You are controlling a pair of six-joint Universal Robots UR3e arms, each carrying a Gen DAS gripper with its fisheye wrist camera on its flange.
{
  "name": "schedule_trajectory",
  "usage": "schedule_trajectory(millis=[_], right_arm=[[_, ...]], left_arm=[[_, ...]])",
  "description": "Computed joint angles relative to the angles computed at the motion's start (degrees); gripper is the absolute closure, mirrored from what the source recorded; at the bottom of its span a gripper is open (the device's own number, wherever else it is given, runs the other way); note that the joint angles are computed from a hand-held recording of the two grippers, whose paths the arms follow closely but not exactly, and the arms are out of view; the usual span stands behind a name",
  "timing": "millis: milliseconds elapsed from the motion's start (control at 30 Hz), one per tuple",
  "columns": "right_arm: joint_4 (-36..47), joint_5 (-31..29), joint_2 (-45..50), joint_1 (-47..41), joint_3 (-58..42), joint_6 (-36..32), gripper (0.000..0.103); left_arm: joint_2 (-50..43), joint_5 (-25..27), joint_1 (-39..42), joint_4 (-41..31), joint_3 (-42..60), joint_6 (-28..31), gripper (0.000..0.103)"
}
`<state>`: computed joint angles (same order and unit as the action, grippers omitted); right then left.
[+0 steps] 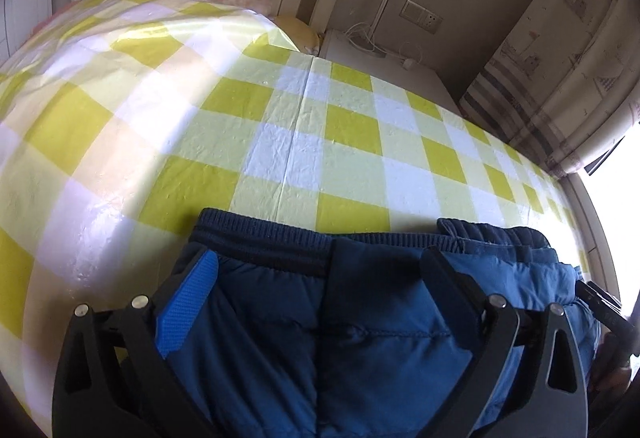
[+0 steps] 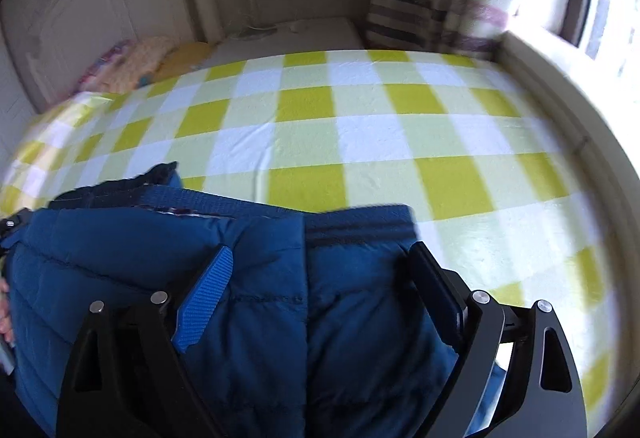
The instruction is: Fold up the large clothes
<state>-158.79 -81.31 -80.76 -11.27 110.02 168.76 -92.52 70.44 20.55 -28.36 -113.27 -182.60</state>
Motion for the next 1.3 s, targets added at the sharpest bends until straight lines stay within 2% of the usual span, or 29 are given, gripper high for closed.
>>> schedule_trajectory(millis=[67, 200, 267, 333, 367, 467, 567, 667, 733, 767, 900, 967, 1033, 1100, 1167, 1200, 1233, 1267, 1300], right_arm=[[-2.63, 2.35, -5.03, 2.52, 3.26, -1.69, 0.018], [-0.07, 4.39, -7.51, 12.52, 2.95, -4.87, 0.015], [0.06, -0.07, -2.9, 19.66, 0.79, -5.81, 0.015], [-1.53, -8.58, 4.45, 26.66, -1.97, -6.59, 0.015], [-2.86, -8.88, 5.12, 27.01, -1.68, -6.22, 0.014], [2.02, -1.07, 1.58, 20.83, -1.19, -5.52, 0.014], [-1.92, -0.6, -3.77, 13.47, 4.02, -2.06, 0.014], [0.17, 2.17, -4.17, 3.28, 6.05, -0.77, 0.013], [3.17, 12.4, -3.55, -3.91, 7.19, -3.12, 0.012], [3.5, 14.38, -3.66, -5.17, 7.55, -2.8, 0.012], [0.22, 6.15, -5.66, 0.78, 8.21, -1.11, 0.012], [-0.19, 9.89, -10.54, -0.86, 11.51, -1.74, 0.012], [0.85, 13.82, -16.72, -1.91, 14.82, -4.84, 0.012], [2.03, 13.76, -21.24, -0.64, 16.99, -8.12, 0.012], [1.83, 10.86, -23.88, 4.07, 19.14, -10.67, 0.012], [0.21, 7.47, -22.52, 7.56, 19.77, -11.03, 0.012], [-2.14, 3.1, -19.38, 11.09, 19.7, -10.85, 0.011], [-5.82, -0.27, -15.82, 13.76, 20.22, -10.68, 0.009], [-10.31, -0.26, -14.41, 14.04, 22.05, -10.2, 0.008]], left_arm=[[-0.2, 1.06, -0.7, -0.22, 0.49, 0.02, 0.003], [-0.33, 1.61, -0.8, 0.47, -0.16, 0.43, 0.003], [-0.06, 0.97, -0.41, 0.78, -0.71, 0.44, 0.003], [0.16, 0.02, 0.11, 0.85, -1.14, 0.57, 0.003], [0.37, -0.7, 0.59, 0.94, -1.49, 0.72, 0.003], [0.57, -2.53, 1.69, 1.24, -2.03, 0.71, 0.002], [0.37, -2.75, 1.74, 1.55, -2.06, 0.61, 0.002], [0.01, -2.39, 1.43, 1.65, -1.76, 0.5, 0.002], [0.17, -2.38, 1.37, 1.84, -1.96, 0.31, 0.002], [0.13, -2.48, 1.42, 1.89, -1.94, 0.34, 0.002], [1.44, -3.87, 2.6, 2.24, -3.01, -0.25, 0.003], [6.87, 1.08, 0.8, 5.12, -6.19, -2.83, 0.004], [13.04, -0.03, -0.03, 7.85, -10.35, -2.41, 0.003], [18.23, 0.54, -3.88, 6.16, -11.5, -0.07, 0.003], [19.18, 7.4, -12.53, 8.33, -12.25, 0.72, 0.003], [18.53, 9.39, -15.54, 9.19, -12.6, 1.3, 0.002], [15.99, 13.14, -19.9, 9.93, -12.25, 1.53, 0.002], [11.06, 18.06, -24.85, 7.42, -9.91, 2.65, 0.002], [7.08, 21.48, -27.6, 5.4, -7.6, 2.52, 0.002]])
